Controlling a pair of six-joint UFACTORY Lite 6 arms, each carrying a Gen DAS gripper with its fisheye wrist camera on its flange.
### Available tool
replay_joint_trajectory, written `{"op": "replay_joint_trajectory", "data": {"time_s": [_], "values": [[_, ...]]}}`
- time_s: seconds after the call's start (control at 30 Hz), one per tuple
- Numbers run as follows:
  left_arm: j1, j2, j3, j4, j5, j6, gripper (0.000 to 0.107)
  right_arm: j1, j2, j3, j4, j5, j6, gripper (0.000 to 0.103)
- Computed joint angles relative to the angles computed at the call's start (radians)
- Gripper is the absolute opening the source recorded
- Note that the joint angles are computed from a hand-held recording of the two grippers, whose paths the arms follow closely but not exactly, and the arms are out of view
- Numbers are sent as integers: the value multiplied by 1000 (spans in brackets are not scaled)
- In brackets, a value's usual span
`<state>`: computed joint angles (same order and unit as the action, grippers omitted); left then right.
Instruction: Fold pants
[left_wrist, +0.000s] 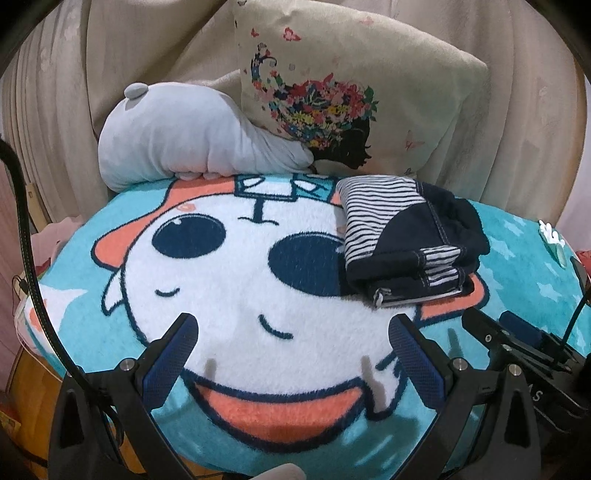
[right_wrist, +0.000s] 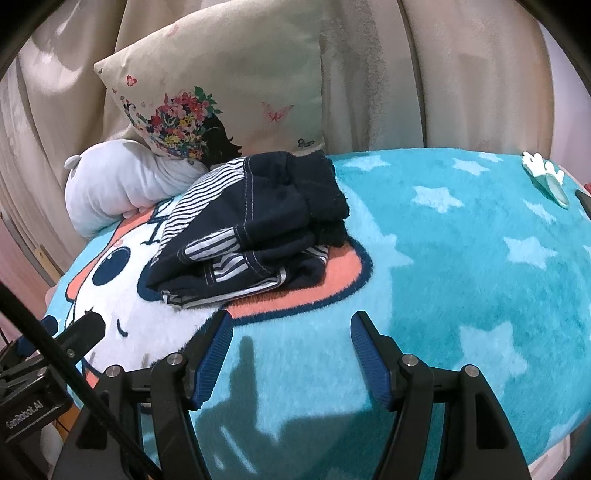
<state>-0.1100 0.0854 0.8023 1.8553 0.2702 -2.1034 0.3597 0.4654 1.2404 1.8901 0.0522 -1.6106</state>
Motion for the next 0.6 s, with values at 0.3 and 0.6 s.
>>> {"op": "replay_joint_trajectory", "data": {"time_s": [0.3, 0.6], "values": [[34, 121, 52, -12, -44, -1, 103, -11, 19, 3, 116, 5, -121, 71], [100, 209, 100, 71, -133, -90, 103, -21, 39, 6, 297, 31, -302, 75]]}}
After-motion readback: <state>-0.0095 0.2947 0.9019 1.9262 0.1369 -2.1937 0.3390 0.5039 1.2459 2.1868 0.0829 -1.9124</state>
